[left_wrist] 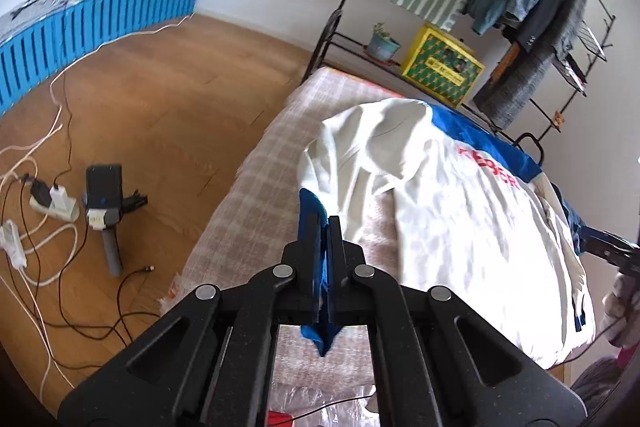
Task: Fold large clothes
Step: 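Lift the blue cuff with the left gripper, regripping it firmly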
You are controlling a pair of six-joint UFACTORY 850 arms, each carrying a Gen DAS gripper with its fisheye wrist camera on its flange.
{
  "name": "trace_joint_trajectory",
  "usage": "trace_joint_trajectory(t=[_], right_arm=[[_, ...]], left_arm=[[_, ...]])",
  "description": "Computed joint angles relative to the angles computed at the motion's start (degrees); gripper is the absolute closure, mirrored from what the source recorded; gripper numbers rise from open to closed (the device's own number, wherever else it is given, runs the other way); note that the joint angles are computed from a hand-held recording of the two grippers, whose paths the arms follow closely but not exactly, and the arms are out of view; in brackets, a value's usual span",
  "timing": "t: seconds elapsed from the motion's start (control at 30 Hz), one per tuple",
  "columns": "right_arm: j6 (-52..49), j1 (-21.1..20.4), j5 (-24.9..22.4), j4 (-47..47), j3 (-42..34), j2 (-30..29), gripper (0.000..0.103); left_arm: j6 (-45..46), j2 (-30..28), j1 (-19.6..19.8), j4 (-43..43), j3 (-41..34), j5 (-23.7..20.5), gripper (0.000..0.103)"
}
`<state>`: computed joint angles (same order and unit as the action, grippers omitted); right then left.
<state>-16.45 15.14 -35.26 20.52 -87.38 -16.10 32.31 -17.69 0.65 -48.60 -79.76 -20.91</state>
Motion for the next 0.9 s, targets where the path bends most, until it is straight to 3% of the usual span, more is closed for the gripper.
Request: trace_joint_trajectory(t=[0.03, 0.23, 0.3, 0.37, 0.43, 0.5, 0.57, 0.6, 0.63, 0.67, 0.8, 0.9], right_arm=[[-0.7, -0.1, -0.7, 1.7, -0.8, -1.2, 0.043], [-1.6, -1.3, -4.3, 8.0, -7.6, -8.3, 0.044], [0.1, -1.8, -5.4, 8.5, -10.9, -10.8, 0.044], [0.9, -1.8, -5.7, 8.5, -12.9, -12.2, 0.044], [0.9, -1.6, -5.6, 8.0, -14.0, -12.8, 0.043], [0.0, -1.3, -5.7, 8.4, -14.4, -13.1, 0.037], [-0.5, -0.9, -5.4, 8.0, -13.9, -12.9, 0.033], [-1.0, -0.8, -5.4, 8.2, -13.5, -12.8, 0.033], [-1.3, -0.7, -5.6, 8.3, -13.2, -12.6, 0.032], [-1.5, -0.6, -5.6, 8.2, -12.8, -12.4, 0.032], [-1.9, -0.2, -5.4, 7.8, -11.5, -11.7, 0.03], [-2.3, -0.3, -5.4, 8.5, -10.8, -11.1, 0.028]], left_arm=[[2.8, 0.7, -0.6, -1.8, 0.0, -0.2, 0.103], [16.7, 5.6, -7.1, -3.8, 2.2, 0.7, 0.103], [16.8, 6.3, -9.0, -1.1, 3.1, 1.5, 0.103], [14.2, 5.3, -8.2, -1.6, 2.7, -1.1, 0.103], [6.7, 4.7, -7.5, 1.6, 3.4, 0.7, 0.103], [3.8, 3.4, -5.3, 0.0, 3.5, -1.6, 0.103], [-0.4, 2.1, -3.2, 0.8, 3.5, -3.1, 0.084], [-1.8, 1.6, -2.2, 0.6, 3.8, -3.3, 0.053], [-2.7, 1.5, -1.1, -1.2, 4.6, -2.2, 0.032], [-2.3, 1.4, 0.1, -4.8, 5.5, -1.5, 0.027], [-4.1, -2.4, 5.9, -14.6, 5.5, -7.2, 0.027], [-4.3, -4.0, 9.2, -22.5, 7.6, -8.9, 0.027]])
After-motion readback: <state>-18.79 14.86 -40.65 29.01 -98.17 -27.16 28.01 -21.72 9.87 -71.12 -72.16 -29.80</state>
